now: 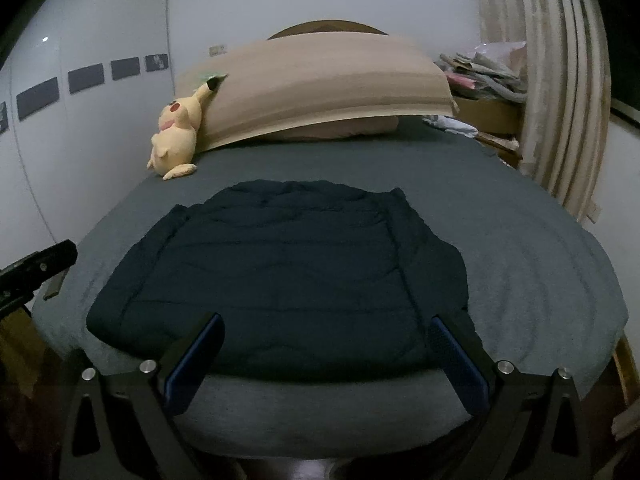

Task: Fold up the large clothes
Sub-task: 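Open both grippers and pull them back from the jacket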

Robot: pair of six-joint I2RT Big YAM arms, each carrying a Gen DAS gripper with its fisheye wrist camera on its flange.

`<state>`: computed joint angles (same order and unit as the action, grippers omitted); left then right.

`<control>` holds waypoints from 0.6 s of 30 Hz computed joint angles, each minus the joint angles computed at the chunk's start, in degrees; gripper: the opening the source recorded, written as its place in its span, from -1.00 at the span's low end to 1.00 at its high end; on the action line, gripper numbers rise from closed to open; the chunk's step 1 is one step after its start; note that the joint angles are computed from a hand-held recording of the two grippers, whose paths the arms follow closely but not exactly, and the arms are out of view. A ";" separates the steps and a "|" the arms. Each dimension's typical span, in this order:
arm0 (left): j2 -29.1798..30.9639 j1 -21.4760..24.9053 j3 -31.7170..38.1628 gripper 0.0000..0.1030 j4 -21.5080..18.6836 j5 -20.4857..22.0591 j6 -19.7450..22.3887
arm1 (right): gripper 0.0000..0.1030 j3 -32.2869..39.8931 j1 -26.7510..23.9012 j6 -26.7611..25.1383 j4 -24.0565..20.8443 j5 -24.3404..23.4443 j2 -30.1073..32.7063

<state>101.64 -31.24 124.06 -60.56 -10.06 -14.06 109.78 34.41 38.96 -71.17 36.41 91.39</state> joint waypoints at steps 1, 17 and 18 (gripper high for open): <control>-0.20 -0.09 -0.40 0.86 0.73 -0.36 0.13 | 1.00 0.09 -0.05 -0.04 -0.03 0.03 0.06; -0.84 0.02 -1.21 0.99 1.86 0.20 0.30 | 1.00 1.51 -0.30 0.76 -1.38 0.40 0.65; -1.01 0.01 -1.46 0.99 2.17 0.44 0.42 | 1.00 1.58 -0.32 0.82 -1.42 0.40 0.68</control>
<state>100.64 -31.23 122.61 -58.39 -9.62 -13.64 111.36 34.09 39.77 -72.60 36.80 92.06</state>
